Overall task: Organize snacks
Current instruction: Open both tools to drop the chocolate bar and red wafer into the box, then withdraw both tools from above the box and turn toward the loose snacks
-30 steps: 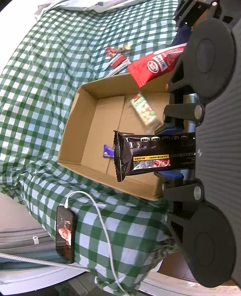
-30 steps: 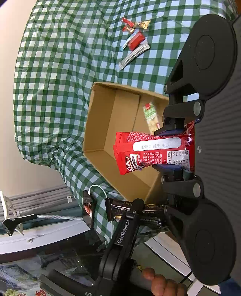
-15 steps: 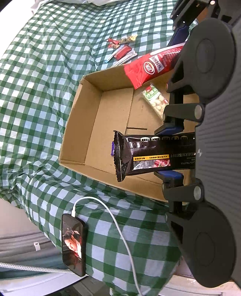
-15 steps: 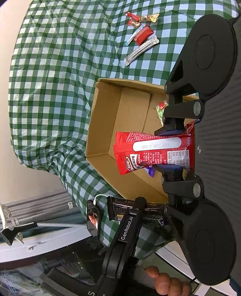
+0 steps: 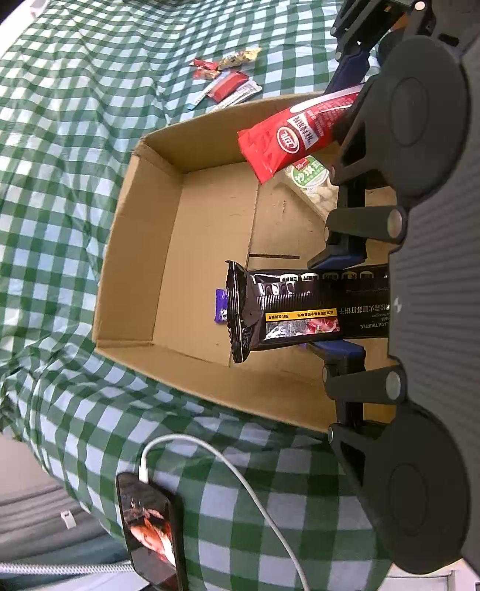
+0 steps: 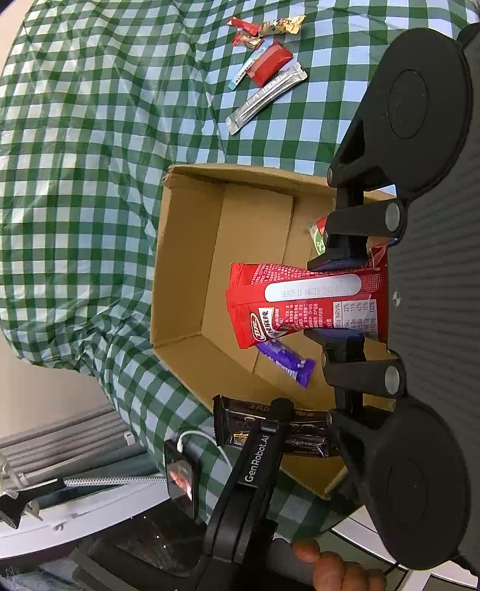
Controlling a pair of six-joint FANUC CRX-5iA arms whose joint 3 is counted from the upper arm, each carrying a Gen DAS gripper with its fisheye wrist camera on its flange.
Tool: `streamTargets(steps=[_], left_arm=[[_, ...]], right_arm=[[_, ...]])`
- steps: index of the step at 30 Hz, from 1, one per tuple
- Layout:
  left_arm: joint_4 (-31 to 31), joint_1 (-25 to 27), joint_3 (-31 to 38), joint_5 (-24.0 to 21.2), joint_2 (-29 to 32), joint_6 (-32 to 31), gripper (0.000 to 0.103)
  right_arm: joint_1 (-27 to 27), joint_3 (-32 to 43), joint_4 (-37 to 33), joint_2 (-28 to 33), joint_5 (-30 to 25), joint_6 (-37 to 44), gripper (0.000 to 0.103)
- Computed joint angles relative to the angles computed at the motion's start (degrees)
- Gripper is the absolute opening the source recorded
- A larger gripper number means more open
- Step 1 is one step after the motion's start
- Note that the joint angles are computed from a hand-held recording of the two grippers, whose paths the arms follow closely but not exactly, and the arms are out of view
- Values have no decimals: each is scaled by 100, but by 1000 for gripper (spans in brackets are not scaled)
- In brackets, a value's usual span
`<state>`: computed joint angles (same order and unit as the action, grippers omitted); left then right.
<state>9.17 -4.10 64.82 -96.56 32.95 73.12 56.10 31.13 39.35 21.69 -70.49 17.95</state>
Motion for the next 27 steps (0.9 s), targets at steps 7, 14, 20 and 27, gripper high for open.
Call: streamTargets(steps=[7, 14, 20, 27], left_arm=[[-193, -178, 695, -255, 481, 4, 43], [-481, -333, 901, -218, 627, -203, 58], [-779, -328, 96, 385, 37, -532, 103], [-451, 112, -1662, 758, -1157, -561, 103]], right_arm=[[-179, -61, -163, 22, 95, 37, 32], [-316, 84, -154, 179, 82, 121, 33], [-313, 180, 65, 233, -13, 108, 88], [209, -367, 264, -224, -126, -538, 94]])
